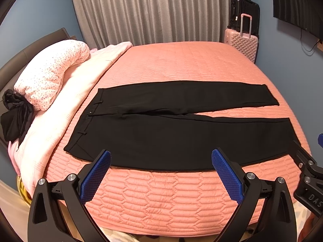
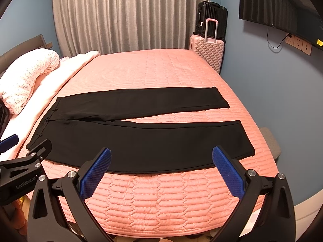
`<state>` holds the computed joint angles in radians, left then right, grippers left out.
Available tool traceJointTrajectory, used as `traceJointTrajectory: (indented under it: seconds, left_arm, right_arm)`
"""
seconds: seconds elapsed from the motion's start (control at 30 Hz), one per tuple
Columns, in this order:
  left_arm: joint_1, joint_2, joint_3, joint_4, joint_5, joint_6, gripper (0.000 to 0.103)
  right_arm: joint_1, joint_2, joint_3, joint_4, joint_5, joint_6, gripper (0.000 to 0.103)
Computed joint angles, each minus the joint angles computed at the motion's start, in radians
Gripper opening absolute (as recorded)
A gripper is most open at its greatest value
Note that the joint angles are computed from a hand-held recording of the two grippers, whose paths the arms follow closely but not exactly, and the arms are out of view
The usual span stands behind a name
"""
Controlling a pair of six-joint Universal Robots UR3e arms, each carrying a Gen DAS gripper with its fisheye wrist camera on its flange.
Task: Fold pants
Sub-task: 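Grasp the trouser leg hems with both grippers and lift them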
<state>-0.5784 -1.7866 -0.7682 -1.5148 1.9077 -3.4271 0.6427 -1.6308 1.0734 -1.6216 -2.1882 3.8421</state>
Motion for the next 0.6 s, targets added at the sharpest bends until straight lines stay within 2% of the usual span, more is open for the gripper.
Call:
traceJointTrajectory:
  seconds: [0.17, 0.23, 0.33, 0.4, 0.5, 0.6]
  left_arm:
    - [0.025, -0.049, 0.033, -0.047, 0.017, 0.022, 0.098]
    - [0.055, -0.079, 0.053, -0.062, 0.015, 0.046, 0.098]
    - [0.096, -0.109, 0.058, -0.030, 0.012, 0.050, 0.098]
    - [0.123, -0.134, 0.048, 0.041, 0.011, 0.059, 0.098]
    - [0.173, -0.229, 0.113, 0.093, -0.021, 0.115, 0.098]
    - [0.249, -0.369, 0.271, 0.079, -0.115, 0.170, 0.097]
  right_arm:
    - [-0.110, -0.067, 0.103, -0.098, 0.122, -0.119, 0.098]
    - [-0.202, -0.108, 0.166, -0.141, 0.194, -0.186, 0.098]
    - [-0.356, -0.149, 0.232, -0.192, 0.300, -0.261, 0.098]
    - [-0.443, -0.156, 0.269, -0.242, 0.349, -0.322, 0.098]
    - [-0.590, -0.122, 0.314, -0.360, 0.392, -0.470, 0.098]
    - [-0.818, 0.018, 0.307, -0.503, 0.527, -0.691, 0.098]
